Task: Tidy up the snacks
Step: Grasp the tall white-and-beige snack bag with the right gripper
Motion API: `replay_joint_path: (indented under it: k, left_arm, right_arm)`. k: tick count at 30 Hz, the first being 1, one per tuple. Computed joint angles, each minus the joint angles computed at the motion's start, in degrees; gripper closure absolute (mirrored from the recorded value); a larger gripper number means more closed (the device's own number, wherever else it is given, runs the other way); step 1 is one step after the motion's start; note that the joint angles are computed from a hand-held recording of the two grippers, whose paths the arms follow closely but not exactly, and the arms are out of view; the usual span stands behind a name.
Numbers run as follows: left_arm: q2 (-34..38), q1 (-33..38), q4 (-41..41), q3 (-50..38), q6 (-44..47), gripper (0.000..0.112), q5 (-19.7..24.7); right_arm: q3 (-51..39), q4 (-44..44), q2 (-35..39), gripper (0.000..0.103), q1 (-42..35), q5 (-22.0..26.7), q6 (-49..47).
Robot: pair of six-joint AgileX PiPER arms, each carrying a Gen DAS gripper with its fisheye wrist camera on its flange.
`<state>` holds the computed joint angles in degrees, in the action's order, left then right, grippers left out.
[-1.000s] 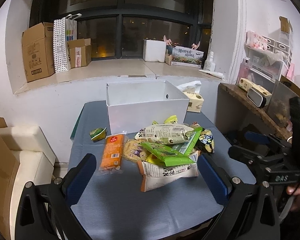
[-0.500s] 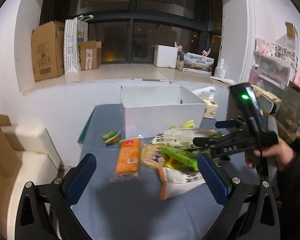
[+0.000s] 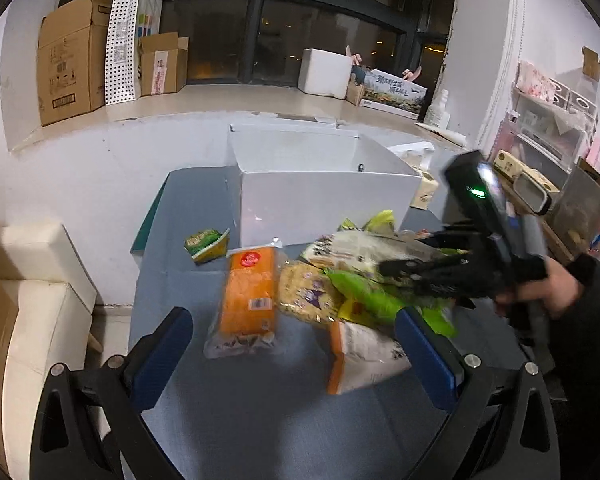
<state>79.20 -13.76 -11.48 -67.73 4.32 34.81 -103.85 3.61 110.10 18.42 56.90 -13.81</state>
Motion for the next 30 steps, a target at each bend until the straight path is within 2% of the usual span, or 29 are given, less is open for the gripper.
replay_joint_path:
  k: [4,6,10,16,21,27,28,30]
  left_arm:
    - [3.7,2.5,-2.7,-2.8,4.7,0.009,1.2]
    - [6.2,4.2,-5.1,-4.6,8.0,0.009,2.1]
    - [13.1,5.4,0.1,-11.4,6.3,0.009,4.1]
    - [25.6,8.4,-1.4,-24.8,11.3,0.009,8.0]
    - [39.2,10.3,-2.5,-41.8,14.2,0.009,15.7]
    - [53.1,11.3,-1.3,-61.2,12.1,0.010,25.6]
    - [54.6,11.3,-0.9,-63.3,11.5,0.012,26.7]
    - [56.4,11.1,-0.3,-65.5,11.1,0.022,27.6]
  right_arm:
    - [3.5,3.0,-4.1,0.063,-0.8,-1.3,-1.4]
    - [6.0,5.5,-7.4,0.063,-1.7,-3.4,-2.0]
    - [9.6,9.5,-13.2,0.063,-3.7,-5.9,-2.6]
    - [13.9,13.3,-19.8,0.063,-5.4,-9.1,-1.8]
    - [17.1,18.0,-22.5,0.063,-7.1,-9.2,-2.9]
    - [20.4,19.5,-23.4,0.063,-8.3,-10.7,-2.4]
    - [20.7,19.7,-23.5,0.063,-8.5,-10.9,-2.2]
    - [21.0,20.1,-23.2,0.063,-8.9,-10.8,-2.1]
